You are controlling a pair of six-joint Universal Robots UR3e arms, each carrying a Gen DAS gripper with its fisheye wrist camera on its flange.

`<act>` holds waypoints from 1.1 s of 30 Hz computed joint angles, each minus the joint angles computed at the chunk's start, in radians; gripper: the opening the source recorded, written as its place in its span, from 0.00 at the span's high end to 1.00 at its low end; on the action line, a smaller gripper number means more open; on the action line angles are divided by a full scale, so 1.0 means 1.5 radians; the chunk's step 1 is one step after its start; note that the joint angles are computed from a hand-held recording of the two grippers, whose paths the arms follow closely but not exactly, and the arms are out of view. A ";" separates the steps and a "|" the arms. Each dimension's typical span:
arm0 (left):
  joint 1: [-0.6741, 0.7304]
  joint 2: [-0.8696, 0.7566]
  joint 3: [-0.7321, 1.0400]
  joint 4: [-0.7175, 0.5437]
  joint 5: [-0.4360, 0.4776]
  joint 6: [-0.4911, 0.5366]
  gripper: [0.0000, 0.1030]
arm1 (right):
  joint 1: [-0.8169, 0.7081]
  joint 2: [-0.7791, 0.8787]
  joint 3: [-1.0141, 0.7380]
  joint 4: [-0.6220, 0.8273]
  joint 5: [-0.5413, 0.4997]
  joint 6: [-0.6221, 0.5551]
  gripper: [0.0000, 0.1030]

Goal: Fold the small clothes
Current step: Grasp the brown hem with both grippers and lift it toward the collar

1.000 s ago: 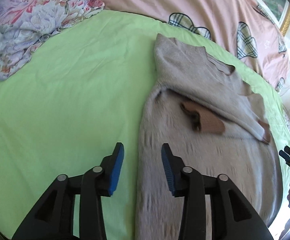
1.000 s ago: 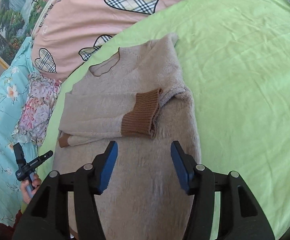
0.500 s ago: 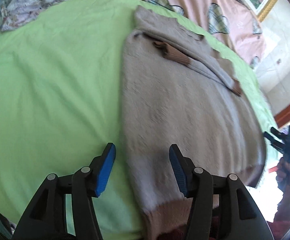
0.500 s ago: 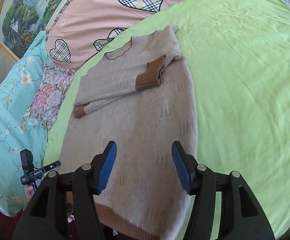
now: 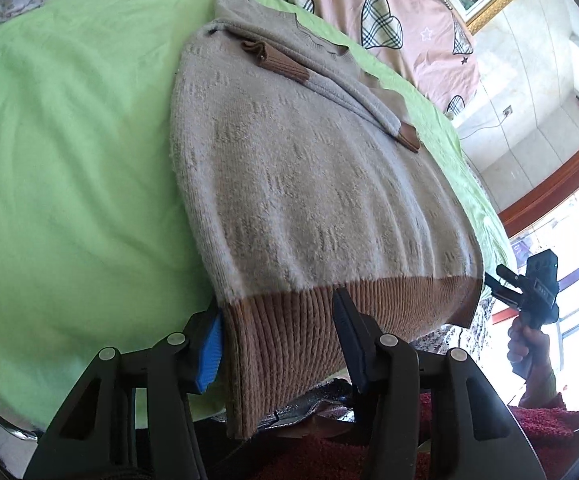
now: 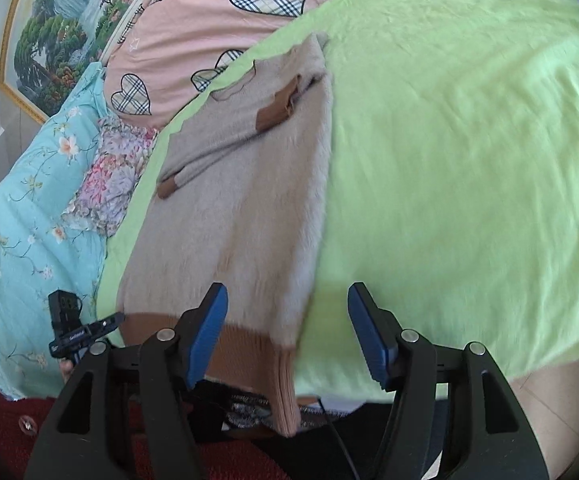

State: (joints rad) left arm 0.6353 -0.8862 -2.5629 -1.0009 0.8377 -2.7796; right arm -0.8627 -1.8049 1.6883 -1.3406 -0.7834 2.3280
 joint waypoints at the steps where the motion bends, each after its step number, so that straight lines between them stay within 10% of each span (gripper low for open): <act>1: -0.009 -0.016 0.001 0.017 0.002 -0.002 0.52 | -0.020 -0.003 0.005 0.052 0.016 -0.044 0.38; 6: -0.046 -0.097 0.022 0.076 0.005 -0.003 0.54 | -0.004 0.036 0.036 0.126 0.071 -0.115 0.38; 10: -0.051 -0.134 0.026 0.102 0.006 -0.017 0.81 | 0.009 0.055 0.063 0.133 0.125 -0.134 0.42; 11: -0.041 -0.130 0.022 0.093 -0.003 -0.012 0.82 | 0.017 0.053 0.066 0.106 0.114 -0.115 0.48; 13: -0.030 -0.115 0.018 0.075 -0.006 -0.004 0.86 | 0.037 0.055 0.057 0.069 0.067 -0.082 0.90; 28: 0.077 0.057 0.087 -0.203 -0.094 0.091 0.92 | 0.011 0.102 -0.074 0.295 0.161 -0.219 0.92; 33: 0.056 -0.029 0.146 -0.022 -0.146 -0.018 0.93 | 0.023 0.148 -0.176 0.325 0.229 -0.212 0.92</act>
State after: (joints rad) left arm 0.7194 -0.9302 -2.3436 -1.0334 0.6191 -2.8062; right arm -0.8279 -1.5824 1.4242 -0.8530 -0.4391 2.0101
